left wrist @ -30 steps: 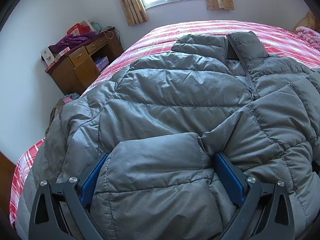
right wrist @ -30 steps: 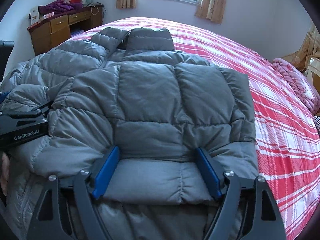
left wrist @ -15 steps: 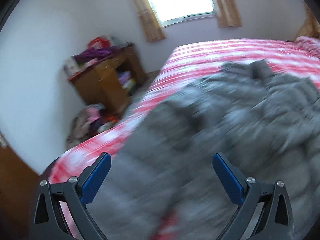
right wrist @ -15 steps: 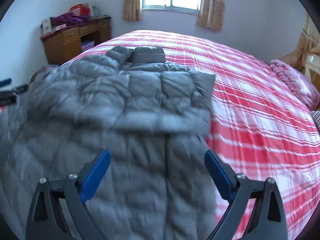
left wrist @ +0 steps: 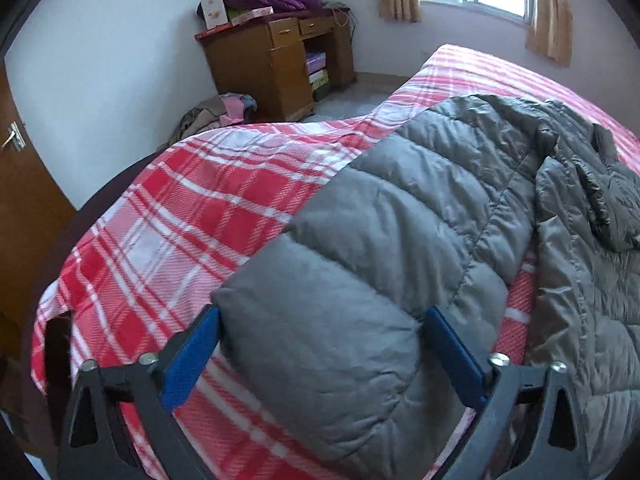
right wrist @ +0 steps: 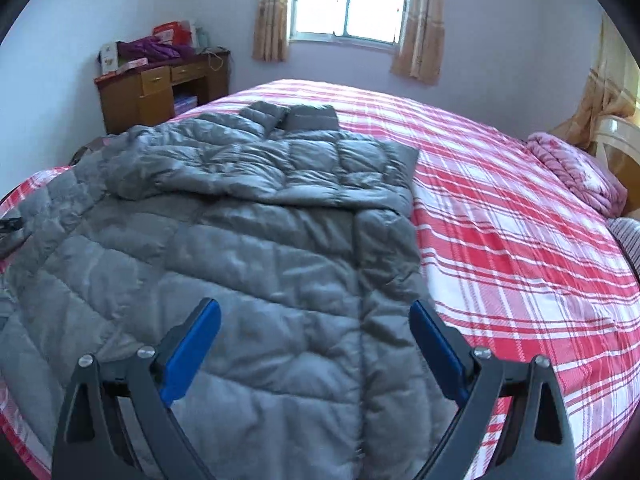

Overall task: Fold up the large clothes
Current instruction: 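Grasp the other sleeve cuff with the left gripper and lift it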

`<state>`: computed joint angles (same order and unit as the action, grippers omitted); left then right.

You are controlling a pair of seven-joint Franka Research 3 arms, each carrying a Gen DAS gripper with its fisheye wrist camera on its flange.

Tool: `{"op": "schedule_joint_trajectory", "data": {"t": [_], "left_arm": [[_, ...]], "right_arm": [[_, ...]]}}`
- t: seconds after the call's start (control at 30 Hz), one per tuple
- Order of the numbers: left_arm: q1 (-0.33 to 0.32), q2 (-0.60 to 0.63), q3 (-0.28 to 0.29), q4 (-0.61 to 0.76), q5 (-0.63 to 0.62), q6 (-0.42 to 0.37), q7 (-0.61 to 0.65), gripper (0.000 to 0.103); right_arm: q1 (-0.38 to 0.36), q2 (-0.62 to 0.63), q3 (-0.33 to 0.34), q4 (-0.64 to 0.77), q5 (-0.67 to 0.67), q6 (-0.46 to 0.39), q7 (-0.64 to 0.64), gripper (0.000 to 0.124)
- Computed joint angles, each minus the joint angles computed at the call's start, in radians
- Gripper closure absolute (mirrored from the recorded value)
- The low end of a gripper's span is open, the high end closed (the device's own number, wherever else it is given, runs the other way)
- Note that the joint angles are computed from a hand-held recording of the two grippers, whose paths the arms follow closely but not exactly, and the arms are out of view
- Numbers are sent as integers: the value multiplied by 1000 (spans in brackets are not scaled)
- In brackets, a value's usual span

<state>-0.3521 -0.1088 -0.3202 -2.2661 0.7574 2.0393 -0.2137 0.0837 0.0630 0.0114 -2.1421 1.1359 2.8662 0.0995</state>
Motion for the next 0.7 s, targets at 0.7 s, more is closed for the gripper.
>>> {"op": "schedule_joint_trajectory", "data": {"t": [0.7], "left_arm": [[-13,82,-43,340,354,-357,228,87]], "right_arm": [[-18,29,-13,67,186,32,-110,27]]}}
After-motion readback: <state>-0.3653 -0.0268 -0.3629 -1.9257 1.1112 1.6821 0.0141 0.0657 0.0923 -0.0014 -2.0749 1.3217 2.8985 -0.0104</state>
